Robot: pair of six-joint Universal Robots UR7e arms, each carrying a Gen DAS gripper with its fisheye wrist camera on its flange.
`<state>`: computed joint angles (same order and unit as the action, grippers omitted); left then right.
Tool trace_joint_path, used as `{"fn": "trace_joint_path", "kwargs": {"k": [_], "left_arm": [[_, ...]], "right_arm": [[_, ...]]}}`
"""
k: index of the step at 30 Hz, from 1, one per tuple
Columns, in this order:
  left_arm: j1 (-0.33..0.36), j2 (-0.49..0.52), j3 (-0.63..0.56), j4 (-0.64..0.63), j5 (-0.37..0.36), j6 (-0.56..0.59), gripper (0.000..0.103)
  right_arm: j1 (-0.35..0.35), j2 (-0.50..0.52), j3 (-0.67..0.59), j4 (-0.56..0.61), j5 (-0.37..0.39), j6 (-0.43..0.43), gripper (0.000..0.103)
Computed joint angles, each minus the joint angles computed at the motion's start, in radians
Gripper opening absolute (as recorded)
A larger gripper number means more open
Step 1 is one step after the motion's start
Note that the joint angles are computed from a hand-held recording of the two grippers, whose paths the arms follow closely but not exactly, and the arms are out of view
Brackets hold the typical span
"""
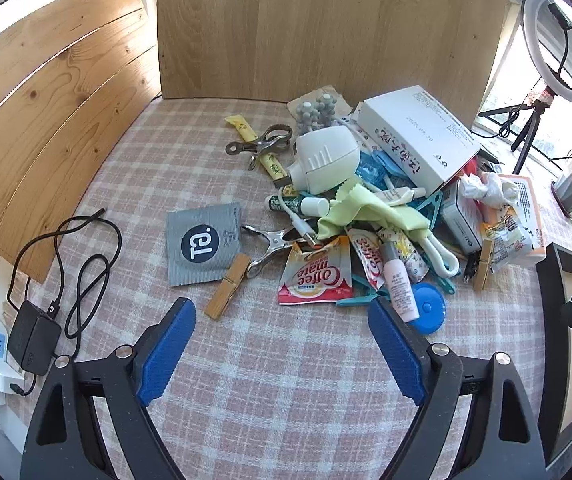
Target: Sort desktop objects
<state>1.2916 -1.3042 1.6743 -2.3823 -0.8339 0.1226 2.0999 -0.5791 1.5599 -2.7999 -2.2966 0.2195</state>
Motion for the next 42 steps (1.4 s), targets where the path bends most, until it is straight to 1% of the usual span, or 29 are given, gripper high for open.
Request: {"fn": "trace_joint_path", "kwargs": {"k": [4, 5, 6, 8, 10, 11, 12, 19, 20, 22, 24, 26, 28, 29, 32, 34, 36, 37, 42], "left_arm": [[-0.011, 0.021, -0.049, 0.1, -0.023, -0.038, 0.079], [-0.013, 0.028, -0.056, 0.123, -0.027, -0.05, 0.073], [-0.01, 0.037, -0.064, 0.141, -0.038, -0.062, 0.069], [-0.008, 0.049, -0.068, 0.169, -0.066, -0.09, 0.067], [-0.007, 0.066, -0.074, 0.196, -0.086, -0.121, 0.065], [-0.004, 0.077, -0.08, 0.212, -0.095, -0.135, 0.059], [-0.003, 0.089, -0.087, 0.226, -0.097, -0.149, 0.057], [0.0, 0.156, -0.129, 0.281, -0.079, -0.218, 0.055], [-0.001, 0.159, -0.127, 0.281, -0.08, -0.219, 0.056], [-0.006, 0.165, -0.122, 0.286, -0.065, -0.224, 0.053], [-0.008, 0.168, -0.116, 0.293, -0.054, -0.234, 0.04], [-0.011, 0.162, -0.101, 0.284, -0.044, -0.237, 0.036], [-0.009, 0.149, -0.087, 0.271, -0.053, -0.239, 0.033], [-0.008, 0.142, -0.079, 0.267, -0.057, -0.242, 0.029], [-0.005, 0.112, -0.044, 0.244, -0.057, -0.244, 0.021], [-0.004, 0.088, -0.014, 0.229, -0.055, -0.244, 0.02], [0.004, 0.068, 0.004, 0.223, -0.076, -0.252, 0.02], [0.005, 0.056, 0.017, 0.228, -0.074, -0.266, 0.019], [0.006, -0.01, 0.108, 0.181, -0.079, -0.275, 0.019]], "right_arm": [[0.0, 0.012, -0.062, 0.072, 0.07, -0.031, 0.063], [-0.002, 0.022, -0.079, 0.091, 0.089, -0.033, 0.063], [-0.001, 0.035, -0.097, 0.104, 0.097, -0.04, 0.062], [-0.002, 0.06, -0.117, 0.105, 0.106, -0.063, 0.061], [-0.006, 0.08, -0.132, 0.117, 0.119, -0.069, 0.061], [-0.012, 0.089, -0.136, 0.121, 0.134, -0.069, 0.061], [-0.016, 0.097, -0.14, 0.123, 0.146, -0.071, 0.061], [-0.022, 0.158, -0.183, 0.116, 0.146, -0.149, 0.061], [-0.025, 0.165, -0.19, 0.117, 0.152, -0.157, 0.061], [-0.029, 0.18, -0.207, 0.121, 0.166, -0.172, 0.061], [-0.031, 0.199, -0.233, 0.144, 0.171, -0.188, 0.062], [-0.029, 0.222, -0.261, 0.165, 0.166, -0.207, 0.062], [-0.024, 0.245, -0.285, 0.17, 0.141, -0.229, 0.062], [-0.023, 0.255, -0.298, 0.175, 0.132, -0.238, 0.062], [-0.03, 0.279, -0.331, 0.195, 0.136, -0.24, 0.062], [-0.031, 0.292, -0.348, 0.202, 0.139, -0.236, 0.062], [-0.032, 0.302, -0.364, 0.212, 0.144, -0.236, 0.062], [-0.031, 0.307, -0.37, 0.215, 0.143, -0.236, 0.062], [-0.024, 0.339, -0.417, 0.233, 0.116, -0.261, 0.062]]}}
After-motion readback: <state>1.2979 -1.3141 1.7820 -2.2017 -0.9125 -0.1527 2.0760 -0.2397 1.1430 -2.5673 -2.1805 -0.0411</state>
